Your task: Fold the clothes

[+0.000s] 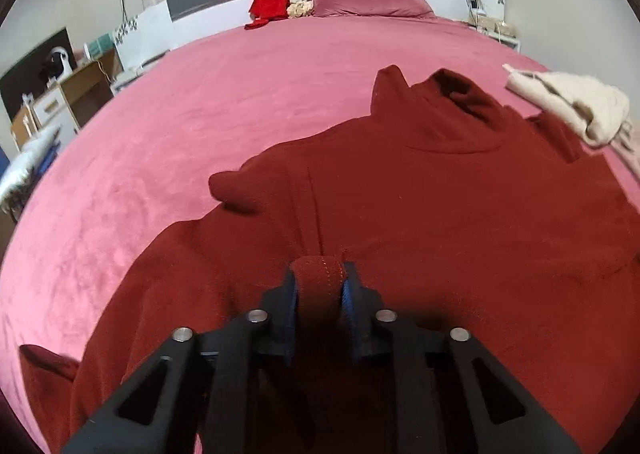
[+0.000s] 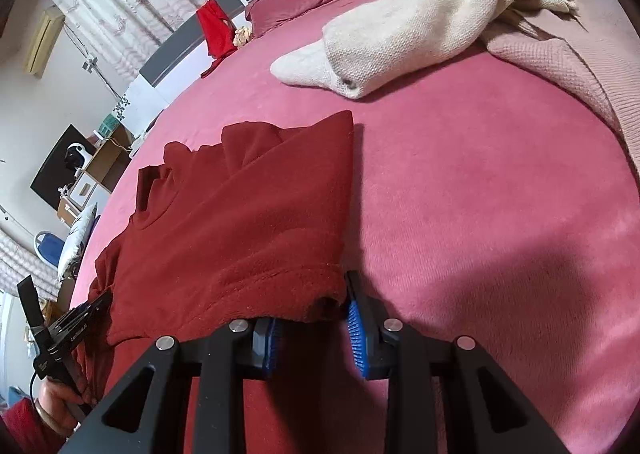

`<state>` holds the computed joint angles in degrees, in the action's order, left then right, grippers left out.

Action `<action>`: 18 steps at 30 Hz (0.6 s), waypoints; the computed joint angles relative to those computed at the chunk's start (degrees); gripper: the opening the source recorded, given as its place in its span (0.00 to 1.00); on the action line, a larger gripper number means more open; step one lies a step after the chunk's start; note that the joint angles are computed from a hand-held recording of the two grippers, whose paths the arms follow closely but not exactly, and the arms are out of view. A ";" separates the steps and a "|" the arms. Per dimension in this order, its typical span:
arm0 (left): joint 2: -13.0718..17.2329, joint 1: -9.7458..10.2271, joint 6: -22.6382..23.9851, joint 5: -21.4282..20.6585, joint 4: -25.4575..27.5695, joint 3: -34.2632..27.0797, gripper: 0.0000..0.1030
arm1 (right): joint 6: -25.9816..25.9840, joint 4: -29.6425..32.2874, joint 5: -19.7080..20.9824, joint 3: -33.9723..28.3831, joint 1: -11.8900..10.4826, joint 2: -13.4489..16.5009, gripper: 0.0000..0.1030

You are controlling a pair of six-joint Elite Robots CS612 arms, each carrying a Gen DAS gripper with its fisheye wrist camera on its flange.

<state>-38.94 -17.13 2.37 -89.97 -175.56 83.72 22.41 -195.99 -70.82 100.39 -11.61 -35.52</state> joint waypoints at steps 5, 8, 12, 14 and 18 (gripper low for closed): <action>0.10 1.34 -0.16 -3.88 0.92 -1.52 0.12 | 0.74 0.18 1.85 0.00 -0.49 0.01 0.27; -0.41 2.37 -0.16 -6.96 0.10 -1.91 0.12 | 2.81 0.61 2.63 0.10 -0.76 -0.28 0.26; -0.47 3.25 -0.72 -8.32 1.87 -3.36 0.12 | 2.91 1.39 1.34 0.09 -0.37 -0.63 0.27; -0.35 3.32 -0.52 -7.54 2.85 -3.81 0.12 | 0.55 1.74 -1.29 0.18 0.34 -1.07 0.26; 0.04 3.57 -1.02 -8.00 4.01 -3.97 0.12 | -4.56 4.38 -9.95 0.16 1.98 -2.22 0.21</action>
<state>-38.90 -13.57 1.34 -97.97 -171.55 79.75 17.85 -191.61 -80.78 100.55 -9.63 -37.74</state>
